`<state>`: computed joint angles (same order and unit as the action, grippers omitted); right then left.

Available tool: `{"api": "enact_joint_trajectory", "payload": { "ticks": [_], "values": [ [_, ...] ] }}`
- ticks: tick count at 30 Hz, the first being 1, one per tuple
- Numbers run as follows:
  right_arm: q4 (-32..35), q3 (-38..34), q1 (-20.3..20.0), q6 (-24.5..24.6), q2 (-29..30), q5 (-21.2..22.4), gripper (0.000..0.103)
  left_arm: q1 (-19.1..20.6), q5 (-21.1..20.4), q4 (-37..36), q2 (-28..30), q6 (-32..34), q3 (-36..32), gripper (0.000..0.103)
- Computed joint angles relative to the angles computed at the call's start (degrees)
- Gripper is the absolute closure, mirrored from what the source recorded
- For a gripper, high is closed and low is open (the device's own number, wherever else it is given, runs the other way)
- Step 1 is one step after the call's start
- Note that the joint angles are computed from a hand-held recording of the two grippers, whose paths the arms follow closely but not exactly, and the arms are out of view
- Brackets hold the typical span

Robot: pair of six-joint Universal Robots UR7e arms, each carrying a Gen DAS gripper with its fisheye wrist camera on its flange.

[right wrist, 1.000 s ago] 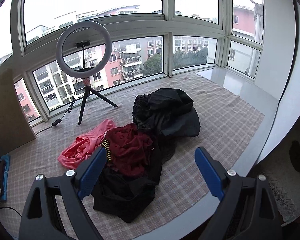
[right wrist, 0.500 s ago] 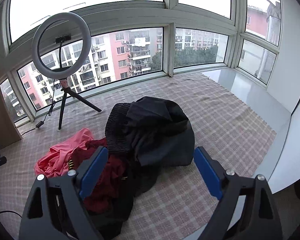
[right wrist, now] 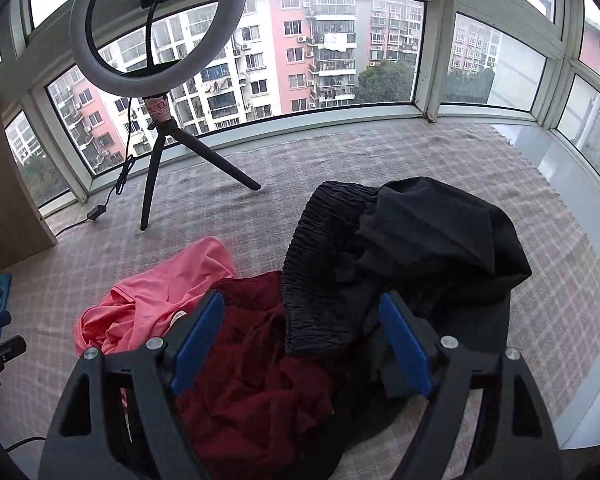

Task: Fold clothes
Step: 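Grasp the pink shirt with the left gripper and lift it off the pile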

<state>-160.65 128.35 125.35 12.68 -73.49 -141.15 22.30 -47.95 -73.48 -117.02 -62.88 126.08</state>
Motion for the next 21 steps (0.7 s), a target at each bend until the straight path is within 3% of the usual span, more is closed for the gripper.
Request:
{"api": "enact_joint_trajectory", "payload": {
  "ticks": [4, 7, 15, 18, 19, 20, 21],
  "values": [
    [0.64, -1.15, 0.69, -2.81, 4.25, 2.44, 0.023, 3.85, -3.03, -6.59, -1.35, 4.43, 2.29, 0.022],
    [3.28, -1.57, 1.66, -4.07, 6.05, 4.40, 0.023, 7.13, -5.28, -14.64, 1.31, 10.14, 5.27, 0.021],
    [12.32, 1.79, 2.44, 0.36, 3.77, 5.25, 0.023, 14.06, -7.85, -37.05, 19.78, 26.08, 6.97, 0.021],
    [14.23, 3.47, 1.98, 1.71, 3.15, 5.35, 0.023, 16.00, -7.67, -40.31, 26.34, 27.90, 5.50, 0.024],
    [14.46, 3.84, 1.78, 2.03, 3.29, 5.15, 0.023, 16.27, -7.49, -41.67, 27.60, 28.86, 5.42, 0.038],
    [14.27, 4.16, 1.64, 2.24, 3.48, 5.08, 0.023, 16.36, -7.85, -43.99, 27.78, 30.33, 5.83, 0.068],
    [13.59, 4.43, 1.61, 2.02, 3.81, 5.14, 0.023, 16.24, -7.94, -45.74, 27.51, 31.29, 6.16, 0.080]
  ]
}}
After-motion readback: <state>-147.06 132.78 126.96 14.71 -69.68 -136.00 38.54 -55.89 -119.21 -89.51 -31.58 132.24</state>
